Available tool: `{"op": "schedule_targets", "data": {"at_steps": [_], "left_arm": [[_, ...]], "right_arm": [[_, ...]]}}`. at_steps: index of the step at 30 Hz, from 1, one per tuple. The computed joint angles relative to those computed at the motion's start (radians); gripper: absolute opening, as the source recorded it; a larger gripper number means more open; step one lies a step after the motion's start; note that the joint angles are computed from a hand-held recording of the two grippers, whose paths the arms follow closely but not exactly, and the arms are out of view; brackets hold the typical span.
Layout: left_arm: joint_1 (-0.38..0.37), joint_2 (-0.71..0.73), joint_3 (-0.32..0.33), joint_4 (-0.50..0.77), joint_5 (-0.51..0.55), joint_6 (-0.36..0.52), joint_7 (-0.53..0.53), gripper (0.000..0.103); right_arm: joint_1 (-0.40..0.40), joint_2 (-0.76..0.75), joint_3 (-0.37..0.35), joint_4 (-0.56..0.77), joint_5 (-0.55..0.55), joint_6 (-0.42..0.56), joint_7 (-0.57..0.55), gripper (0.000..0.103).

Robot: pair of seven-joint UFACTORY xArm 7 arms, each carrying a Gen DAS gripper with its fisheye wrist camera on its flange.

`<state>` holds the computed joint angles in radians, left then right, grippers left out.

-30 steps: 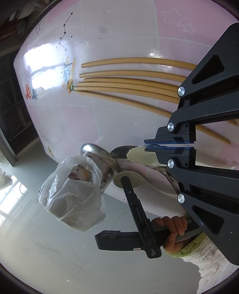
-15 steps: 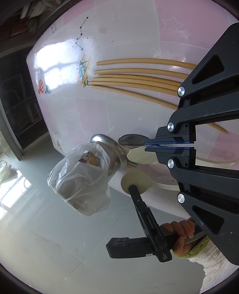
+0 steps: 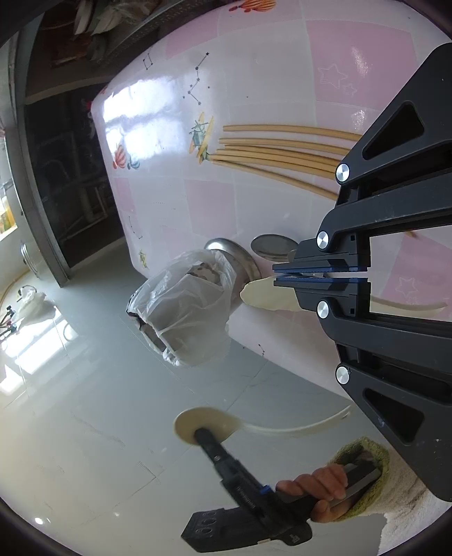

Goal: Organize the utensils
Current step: 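Lift the ladle with the left tool, lower it into the utensil holder, open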

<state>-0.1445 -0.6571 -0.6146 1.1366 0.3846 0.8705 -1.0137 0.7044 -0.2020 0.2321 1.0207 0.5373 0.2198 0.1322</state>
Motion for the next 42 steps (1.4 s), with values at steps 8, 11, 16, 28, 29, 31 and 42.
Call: {"op": "schedule_targets", "data": {"at_steps": [8, 11, 16, 28, 29, 31, 42], "left_arm": [[0.311, 0.001, -0.093, 0.18, 0.18, -0.071, -0.101, 0.003], [0.445, 0.01, -0.163, 0.211, 0.25, -0.097, -0.141, 0.003], [0.649, 0.041, -0.315, 0.236, 0.326, -0.151, -0.157, 0.003], [0.903, -0.055, -0.522, 0.133, 0.301, -0.2, -0.077, 0.003], [0.907, -0.069, -0.526, 0.121, 0.297, -0.203, -0.062, 0.003], [0.906, -0.085, -0.534, 0.1, 0.281, -0.21, -0.03, 0.004], [0.812, -0.091, -0.493, 0.032, 0.081, -0.177, 0.13, 0.005]], "right_arm": [[0.008, -0.012, -0.013, -0.011, 0.03, 0.009, -0.013, 0.0], [0.005, -0.005, -0.013, -0.008, 0.032, 0.015, -0.015, 0.0], [-0.006, 0.014, -0.015, 0.001, 0.048, 0.03, -0.021, 0.0], [-0.03, 0.049, 0.0, 0.019, 0.091, 0.058, -0.049, 0.0], [-0.031, 0.05, 0.002, 0.02, 0.096, 0.058, -0.051, 0.0], [-0.033, 0.05, 0.004, 0.02, 0.102, 0.057, -0.054, 0.0], [-0.031, 0.017, 0.007, 0.001, 0.098, 0.049, -0.043, 0.0]]}}
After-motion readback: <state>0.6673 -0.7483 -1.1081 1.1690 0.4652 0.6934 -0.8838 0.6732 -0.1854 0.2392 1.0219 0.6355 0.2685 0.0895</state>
